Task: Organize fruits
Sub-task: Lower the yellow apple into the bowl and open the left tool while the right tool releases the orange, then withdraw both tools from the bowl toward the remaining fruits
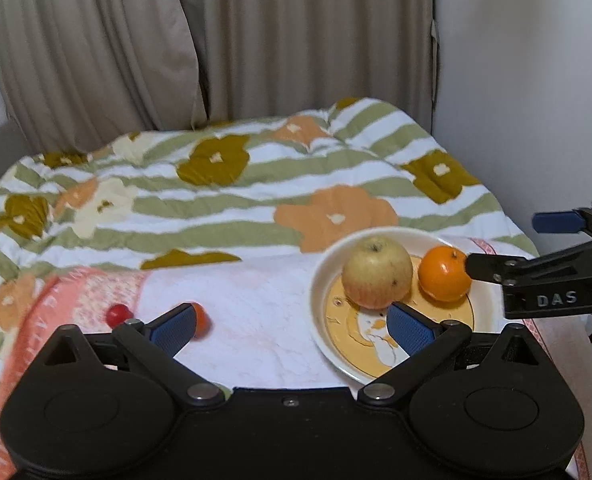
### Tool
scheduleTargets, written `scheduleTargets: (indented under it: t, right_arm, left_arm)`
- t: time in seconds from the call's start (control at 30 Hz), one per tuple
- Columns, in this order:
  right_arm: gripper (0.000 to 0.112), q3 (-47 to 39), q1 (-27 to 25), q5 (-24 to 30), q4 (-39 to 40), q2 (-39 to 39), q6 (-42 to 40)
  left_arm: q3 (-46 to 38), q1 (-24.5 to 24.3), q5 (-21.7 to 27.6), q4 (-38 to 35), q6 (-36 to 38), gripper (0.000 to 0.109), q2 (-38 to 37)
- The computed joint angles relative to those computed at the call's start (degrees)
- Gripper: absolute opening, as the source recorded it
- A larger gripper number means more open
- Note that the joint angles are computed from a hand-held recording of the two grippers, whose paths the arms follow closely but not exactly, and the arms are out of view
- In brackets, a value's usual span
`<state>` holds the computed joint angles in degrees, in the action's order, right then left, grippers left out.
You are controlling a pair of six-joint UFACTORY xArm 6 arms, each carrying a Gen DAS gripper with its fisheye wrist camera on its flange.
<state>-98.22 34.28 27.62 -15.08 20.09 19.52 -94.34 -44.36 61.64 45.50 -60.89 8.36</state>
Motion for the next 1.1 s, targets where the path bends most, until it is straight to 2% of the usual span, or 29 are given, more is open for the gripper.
scheduleTargets:
  t: [0.2,0.4,0.83,1.1]
  right_arm:
    - [0.103,0.6,3.2,6.7,-8.6,-5.0,11.1]
    - [0.103,2.1,7.3,9.7,-13.1,-9.6,18.0]
    - [0.103,1.9,16.3,17.7,-18.1,-12.5,30.8]
    - [0.103,-1.0,21.0,22.6,-20.0,-9.9,37.5]
  left_arm:
    - [5.7,-3.1,3.6,7.2,-5.2,0.103,-7.2]
    - [12.6,-5.9,6.4,10.3,-7.8,0.103,-15.3]
    - [25.6,-8.6,10.2,8.4,-10.0,0.103,-30.0]
    - [34.3,-6.2,8.2,5.6,-7.5,0.103,-38.6]
